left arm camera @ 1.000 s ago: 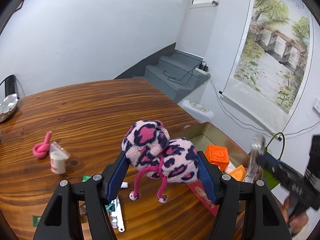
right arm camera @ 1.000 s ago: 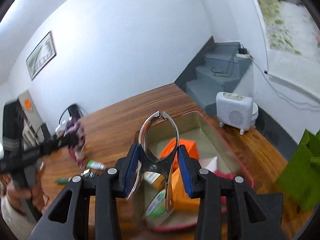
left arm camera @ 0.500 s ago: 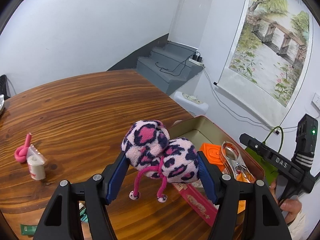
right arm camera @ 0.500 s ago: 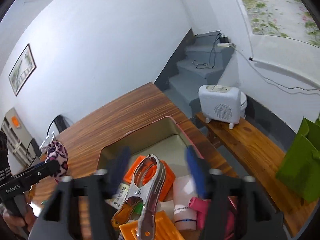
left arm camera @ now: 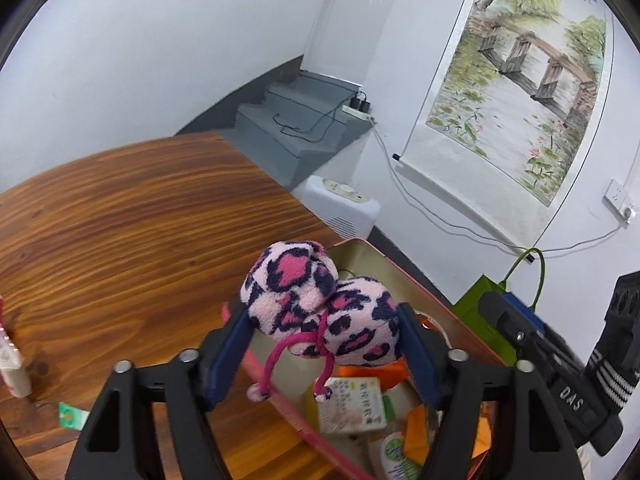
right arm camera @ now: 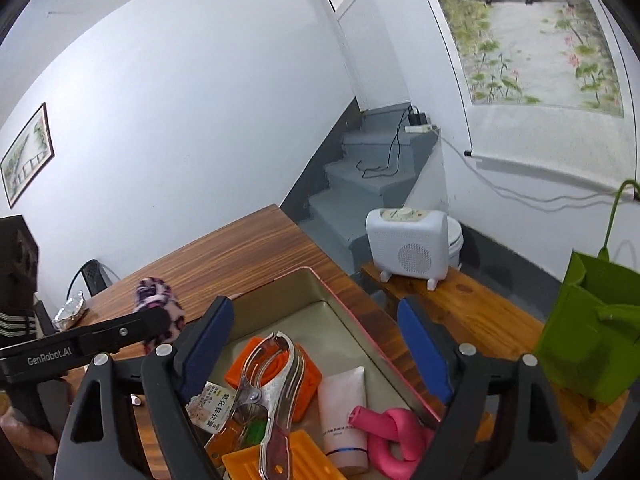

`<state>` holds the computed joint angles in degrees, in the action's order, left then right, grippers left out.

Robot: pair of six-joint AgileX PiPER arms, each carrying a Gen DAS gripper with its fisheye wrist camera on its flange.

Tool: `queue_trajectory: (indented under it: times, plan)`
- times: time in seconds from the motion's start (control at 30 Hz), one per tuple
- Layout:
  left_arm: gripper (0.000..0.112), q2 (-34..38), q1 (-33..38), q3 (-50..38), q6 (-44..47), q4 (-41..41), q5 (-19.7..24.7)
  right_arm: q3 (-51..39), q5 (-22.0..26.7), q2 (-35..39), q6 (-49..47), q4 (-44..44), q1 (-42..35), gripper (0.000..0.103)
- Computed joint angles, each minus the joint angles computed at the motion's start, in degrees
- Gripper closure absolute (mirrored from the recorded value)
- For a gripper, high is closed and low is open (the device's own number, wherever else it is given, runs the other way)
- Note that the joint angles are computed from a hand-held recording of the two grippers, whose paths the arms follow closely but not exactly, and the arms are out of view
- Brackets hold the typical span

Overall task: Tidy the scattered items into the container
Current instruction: 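Carry the plush balls and metal clip into the tin box and release both, then withdraw both grippers from the tin box back over the table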

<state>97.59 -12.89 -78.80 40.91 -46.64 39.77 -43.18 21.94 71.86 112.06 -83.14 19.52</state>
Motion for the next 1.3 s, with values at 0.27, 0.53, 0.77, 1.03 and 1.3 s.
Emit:
queue_trajectory:
  times: [0.27,0.53,0.77,1.03,1.3]
  plan:
    - [0.010,-0.1,1.8,0.7,-3.5,0.3,-0.4,1.0,1.4,-0.3,4.1,-4.7,1.1,0.001]
    - [0.010,-3.9,4.3,5.3,-3.5,2.2,-3.0,0.8,7.1,0.9,4.6,-7.6,5.3,0.001]
    - [0.010,-8.9,9.4,11.1,0.7,0.5,-3.9,0.1,9.2,2.4,2.2,-7.0,6.7,0.001]
    - [0.010,-12.4,23.8,15.5,6.1,-4.0,-1.0,-0.6,16.2,4.1,1.9,-6.2,11.0,0.001]
    - [0.010,-13.0,35.9,19.9,14.4,-5.1,-2.0,-2.6,24.0,6.0,3.4,-4.6,19.3,0.001]
